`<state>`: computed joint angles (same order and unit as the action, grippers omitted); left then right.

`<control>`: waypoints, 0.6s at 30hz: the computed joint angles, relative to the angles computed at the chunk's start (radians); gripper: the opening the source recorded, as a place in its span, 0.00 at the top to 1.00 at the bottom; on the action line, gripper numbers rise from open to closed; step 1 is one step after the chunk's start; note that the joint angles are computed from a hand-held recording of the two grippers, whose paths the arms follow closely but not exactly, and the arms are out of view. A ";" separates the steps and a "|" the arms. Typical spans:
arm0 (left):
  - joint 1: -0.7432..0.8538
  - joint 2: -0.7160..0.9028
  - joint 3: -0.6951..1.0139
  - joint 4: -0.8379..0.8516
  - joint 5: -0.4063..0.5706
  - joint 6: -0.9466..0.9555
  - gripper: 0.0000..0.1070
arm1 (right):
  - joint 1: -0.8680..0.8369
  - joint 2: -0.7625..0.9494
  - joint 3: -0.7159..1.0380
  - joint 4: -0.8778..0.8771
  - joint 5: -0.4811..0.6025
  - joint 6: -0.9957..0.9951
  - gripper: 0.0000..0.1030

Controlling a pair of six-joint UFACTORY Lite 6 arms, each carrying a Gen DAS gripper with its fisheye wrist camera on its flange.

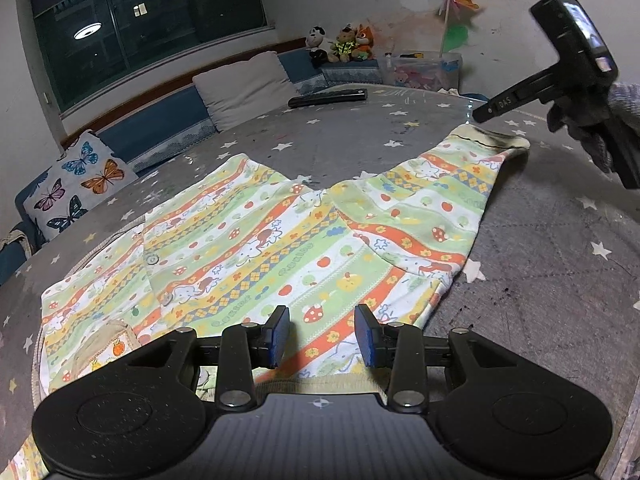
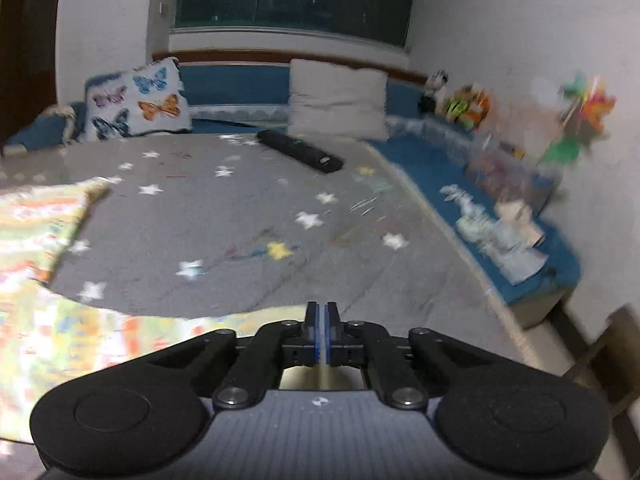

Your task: Fold clothes

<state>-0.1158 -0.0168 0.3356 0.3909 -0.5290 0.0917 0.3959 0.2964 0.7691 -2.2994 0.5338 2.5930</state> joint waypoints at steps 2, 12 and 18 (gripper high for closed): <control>0.002 -0.001 -0.001 0.009 -0.001 0.000 0.64 | 0.009 -0.039 -0.044 -0.033 -0.014 0.043 0.85; 0.019 -0.007 -0.015 0.051 -0.020 -0.015 0.64 | -0.019 0.082 0.066 -0.075 -0.084 0.058 0.79; 0.023 -0.002 -0.015 0.056 -0.029 -0.011 0.64 | -0.026 0.199 0.206 -0.026 -0.067 -0.017 0.77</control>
<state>-0.0929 -0.0185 0.3203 0.4472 -0.5583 0.0811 0.3699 0.4956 0.9751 -2.3253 0.4671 2.5757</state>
